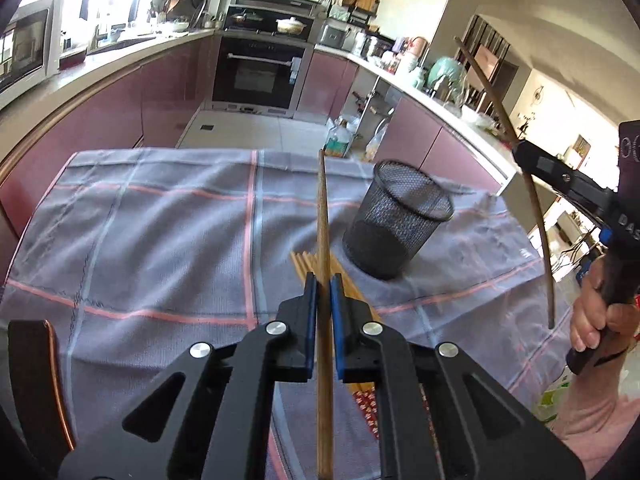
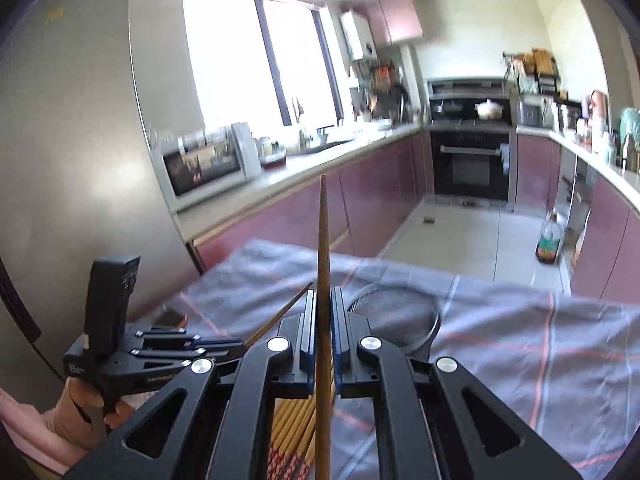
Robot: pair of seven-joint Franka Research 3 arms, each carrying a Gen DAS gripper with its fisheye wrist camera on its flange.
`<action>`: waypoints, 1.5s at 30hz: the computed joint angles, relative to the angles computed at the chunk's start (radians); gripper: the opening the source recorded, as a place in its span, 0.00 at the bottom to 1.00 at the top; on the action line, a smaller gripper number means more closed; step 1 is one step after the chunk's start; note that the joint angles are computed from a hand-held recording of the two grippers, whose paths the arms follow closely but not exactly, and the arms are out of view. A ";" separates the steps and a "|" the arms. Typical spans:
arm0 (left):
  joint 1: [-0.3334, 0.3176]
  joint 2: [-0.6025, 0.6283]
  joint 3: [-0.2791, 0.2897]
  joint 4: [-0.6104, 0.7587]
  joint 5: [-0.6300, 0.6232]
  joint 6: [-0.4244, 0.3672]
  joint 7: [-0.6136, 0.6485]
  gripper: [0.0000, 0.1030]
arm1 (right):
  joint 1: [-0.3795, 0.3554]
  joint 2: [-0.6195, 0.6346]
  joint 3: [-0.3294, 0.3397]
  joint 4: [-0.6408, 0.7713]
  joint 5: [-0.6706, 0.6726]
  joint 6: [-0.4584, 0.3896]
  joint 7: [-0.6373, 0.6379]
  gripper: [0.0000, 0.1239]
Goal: Organize utensils
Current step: 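Grasp one chopstick with the right tool while the left tool grasps another chopstick, then lower the right tool's chopstick into the mesh cup while the left tool holds its chopstick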
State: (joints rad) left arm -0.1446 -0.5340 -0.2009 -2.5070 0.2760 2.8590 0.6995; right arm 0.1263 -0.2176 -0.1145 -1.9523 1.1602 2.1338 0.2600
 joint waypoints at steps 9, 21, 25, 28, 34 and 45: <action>0.081 0.068 -0.037 0.166 0.068 0.152 0.015 0.08 | -0.006 0.136 0.027 0.152 0.103 0.065 -0.003 0.04; 0.354 0.315 -0.260 0.469 0.396 0.218 -0.354 0.08 | -0.043 0.257 0.095 0.246 0.224 0.145 -0.039 0.04; 0.480 0.389 -0.383 0.572 0.712 0.161 -0.645 0.08 | -0.045 0.266 0.108 0.251 0.239 0.184 -0.054 0.04; 0.479 0.454 -0.409 0.638 0.884 0.093 -0.783 0.08 | -0.044 0.276 0.114 0.251 0.213 0.189 -0.034 0.04; 0.386 0.588 -0.373 0.722 0.967 -0.012 -0.831 0.08 | -0.046 0.296 0.121 0.241 0.118 0.202 0.026 0.04; 0.229 0.697 -0.249 0.792 1.014 -0.113 -0.809 0.08 | -0.050 0.302 0.125 0.232 0.038 0.185 0.070 0.04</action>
State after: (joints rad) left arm 0.0849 0.1628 -0.4502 -1.7146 1.2903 2.7461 -0.1091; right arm 0.0766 0.0846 0.0105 -1.7207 1.1981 2.3189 0.3303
